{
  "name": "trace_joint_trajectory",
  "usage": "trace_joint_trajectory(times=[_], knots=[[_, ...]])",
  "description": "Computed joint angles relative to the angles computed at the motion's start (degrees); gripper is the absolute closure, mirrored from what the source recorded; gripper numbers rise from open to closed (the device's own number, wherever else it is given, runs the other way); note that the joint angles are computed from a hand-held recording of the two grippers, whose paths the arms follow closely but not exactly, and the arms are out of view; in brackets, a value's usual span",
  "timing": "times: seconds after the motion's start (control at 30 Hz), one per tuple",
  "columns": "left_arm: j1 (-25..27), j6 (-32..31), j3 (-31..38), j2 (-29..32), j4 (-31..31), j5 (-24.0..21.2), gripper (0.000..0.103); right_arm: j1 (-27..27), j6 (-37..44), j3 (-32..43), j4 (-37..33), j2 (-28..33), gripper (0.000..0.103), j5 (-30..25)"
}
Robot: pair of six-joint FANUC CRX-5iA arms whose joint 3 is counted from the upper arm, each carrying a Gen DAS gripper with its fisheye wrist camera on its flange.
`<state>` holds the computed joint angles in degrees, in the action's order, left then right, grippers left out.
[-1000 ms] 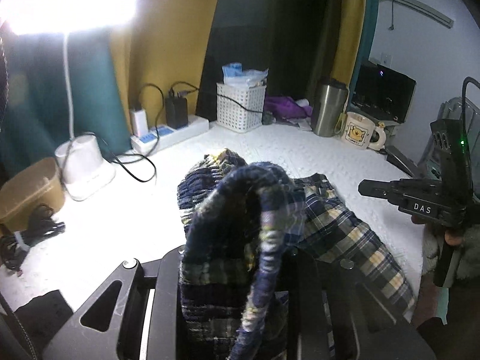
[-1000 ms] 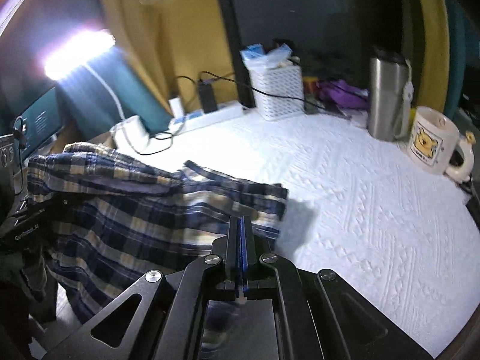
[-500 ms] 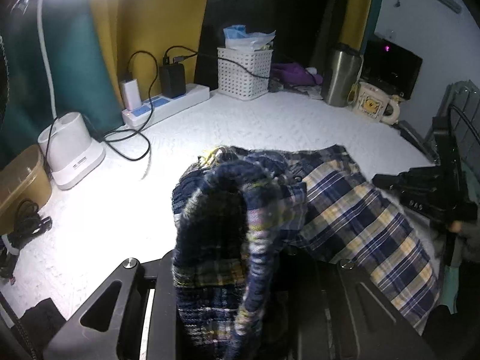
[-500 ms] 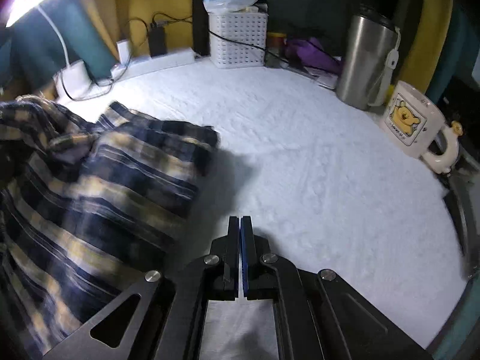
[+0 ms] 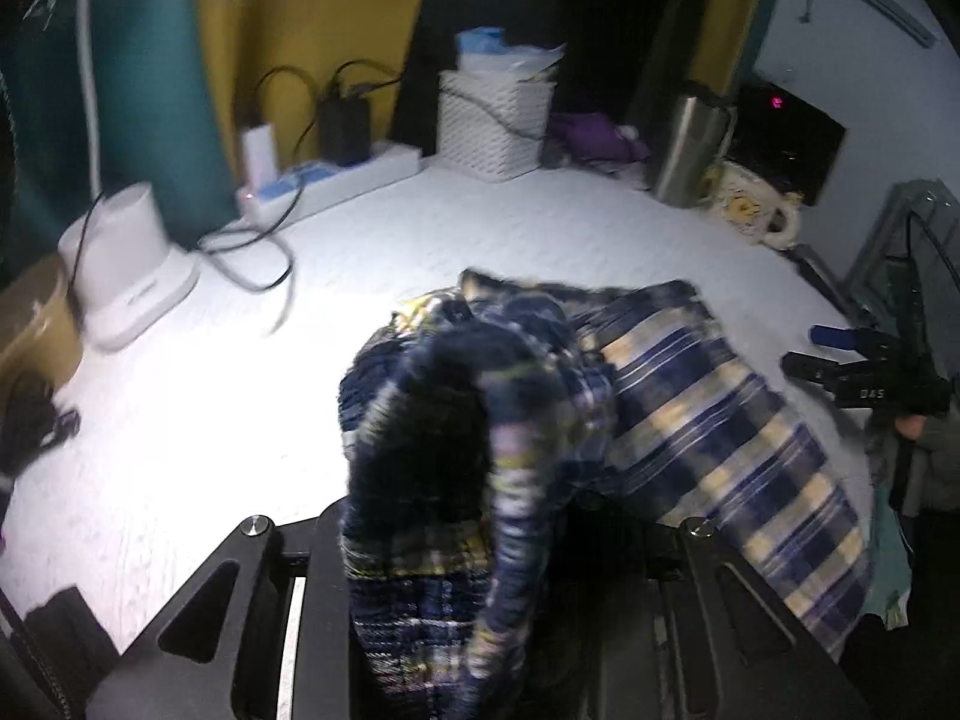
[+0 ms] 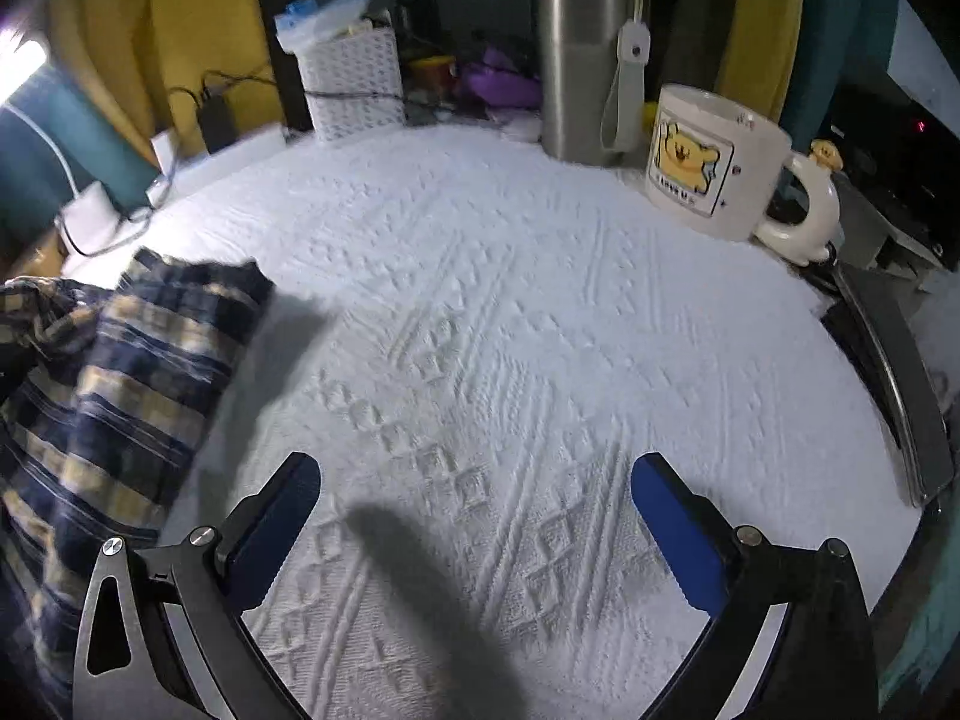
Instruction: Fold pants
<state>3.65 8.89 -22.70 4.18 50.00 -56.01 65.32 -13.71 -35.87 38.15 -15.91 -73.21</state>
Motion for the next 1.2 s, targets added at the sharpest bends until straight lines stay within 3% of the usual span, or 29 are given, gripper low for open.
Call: trace_joint_trajectory(times=[0.13, 0.27, 0.4, 0.5, 0.6, 0.63, 0.67, 0.7, 0.73, 0.77, 0.87, 1.03, 1.1, 1.2], knots=[[-0.2, 0.9, 1.4, 0.4, -0.7, -0.8, 0.077, -1.9, -2.2, -0.9, 3.0, -1.5, 0.000, 10.2], [0.1, 1.2, 2.0, 0.8, -1.3, -1.0, 0.077, -6.1, -1.6, -0.7, 4.9, 0.9, 0.000, 25.5], [0.7, 0.1, 1.5, 0.5, -0.8, -1.3, 0.077, -9.2, 7.6, 4.7, -1.4, 7.4, 0.000, 31.1], [1.0, -1.8, 0.9, -0.1, 1.1, -2.3, 0.077, -8.7, 13.3, 8.8, -2.6, 11.7, 0.001, 29.2], [1.1, -4.1, 1.0, 0.0, 3.3, -4.9, 0.077, -8.6, 13.5, 8.6, -0.5, 12.5, 0.017, 29.4], [0.8, -4.4, 1.4, 0.3, 3.2, -5.0, 0.077, -8.4, 13.3, 8.5, 0.9, 12.8, 0.036, 28.0], [0.5, -3.7, 2.1, 0.9, 2.3, -5.0, 0.077, -8.6, 12.3, 7.8, 1.9, 12.5, 0.065, 28.1], [0.3, -2.4, 3.2, 1.7, 1.0, -5.3, 0.077, -9.2, 11.1, 6.6, 2.1, 11.7, 0.069, 29.8], [0.0, -0.1, 4.7, 3.0, -0.9, -5.5, 0.076, -9.7, 10.0, 5.4, 2.7, 10.8, 0.079, 31.5], [-0.2, 1.0, 5.3, 3.7, -1.6, -5.3, 0.063, -10.1, 8.9, 4.4, 3.0, 10.0, 0.087, 32.8], [-0.6, 4.1, 7.4, 6.3, -3.0, -6.4, 0.043, -10.1, 4.1, 2.1, 5.8, 8.3, 0.089, 33.6], [-3.0, 7.2, 11.4, 10.1, -6.4, -9.0, 0.039, -9.3, -1.8, -0.9, 8.8, 5.2, 0.089, 31.7], [-4.4, 9.9, 13.6, 11.9, -9.6, -10.0, 0.039, -9.8, -2.8, -2.2, 9.4, 4.1, 0.089, 33.2], [-5.6, 8.7, 13.4, 11.6, -9.8, -9.0, 0.035, -10.2, -4.1, -3.3, 12.4, 3.6, 0.089, 34.7]])
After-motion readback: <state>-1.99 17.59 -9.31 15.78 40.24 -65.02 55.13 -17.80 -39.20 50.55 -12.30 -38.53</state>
